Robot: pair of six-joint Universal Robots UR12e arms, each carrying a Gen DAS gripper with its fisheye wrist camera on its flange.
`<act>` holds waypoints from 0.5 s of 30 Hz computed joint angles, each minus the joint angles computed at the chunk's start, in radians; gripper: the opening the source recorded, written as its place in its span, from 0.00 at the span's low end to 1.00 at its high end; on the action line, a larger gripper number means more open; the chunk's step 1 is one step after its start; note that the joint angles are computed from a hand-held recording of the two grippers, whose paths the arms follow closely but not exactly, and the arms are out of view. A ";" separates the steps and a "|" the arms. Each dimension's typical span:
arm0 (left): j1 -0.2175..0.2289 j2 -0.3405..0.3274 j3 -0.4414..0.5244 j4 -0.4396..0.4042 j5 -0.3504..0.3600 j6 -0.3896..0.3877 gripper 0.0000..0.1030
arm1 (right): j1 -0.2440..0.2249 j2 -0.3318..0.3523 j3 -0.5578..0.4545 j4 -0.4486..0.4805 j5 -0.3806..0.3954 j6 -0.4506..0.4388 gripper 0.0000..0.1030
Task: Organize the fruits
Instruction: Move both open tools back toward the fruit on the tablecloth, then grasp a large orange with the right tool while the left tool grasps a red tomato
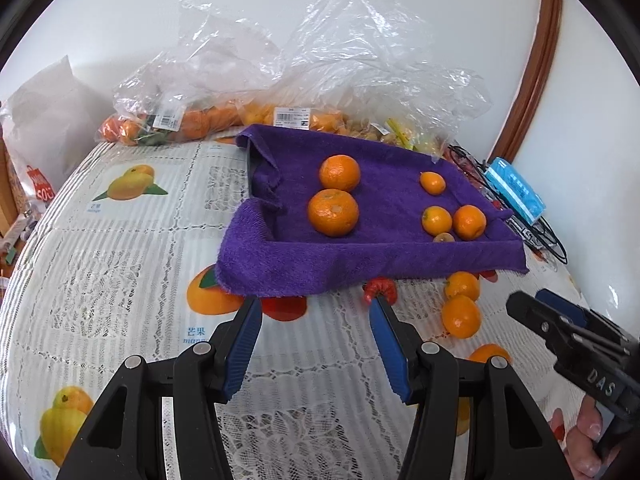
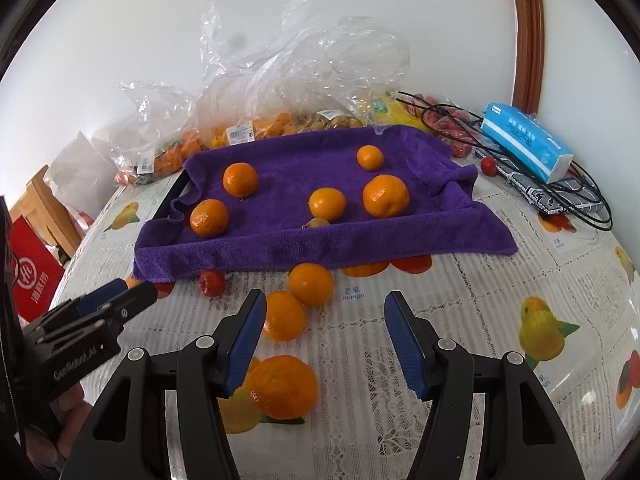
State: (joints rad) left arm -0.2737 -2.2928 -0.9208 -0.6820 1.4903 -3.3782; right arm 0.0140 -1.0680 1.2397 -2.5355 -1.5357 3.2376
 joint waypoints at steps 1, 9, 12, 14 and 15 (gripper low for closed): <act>0.002 -0.001 0.002 -0.005 -0.005 -0.008 0.52 | 0.000 -0.002 0.005 -0.001 0.005 -0.010 0.60; 0.005 0.004 -0.010 0.030 0.007 -0.037 0.52 | -0.017 -0.020 0.049 0.017 0.109 -0.054 0.60; 0.008 0.006 -0.017 0.046 -0.002 -0.047 0.52 | -0.014 -0.019 0.062 0.008 0.131 -0.079 0.60; 0.007 0.005 -0.018 0.049 -0.002 -0.048 0.52 | -0.008 -0.014 0.059 0.023 0.124 -0.085 0.59; 0.010 0.007 -0.020 0.052 -0.014 -0.042 0.52 | -0.007 -0.012 0.058 0.030 0.131 -0.091 0.57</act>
State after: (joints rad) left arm -0.2641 -2.2862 -0.9410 -0.6297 1.4761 -3.4200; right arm 0.0072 -1.0795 1.2976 -2.5056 -1.4051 3.1463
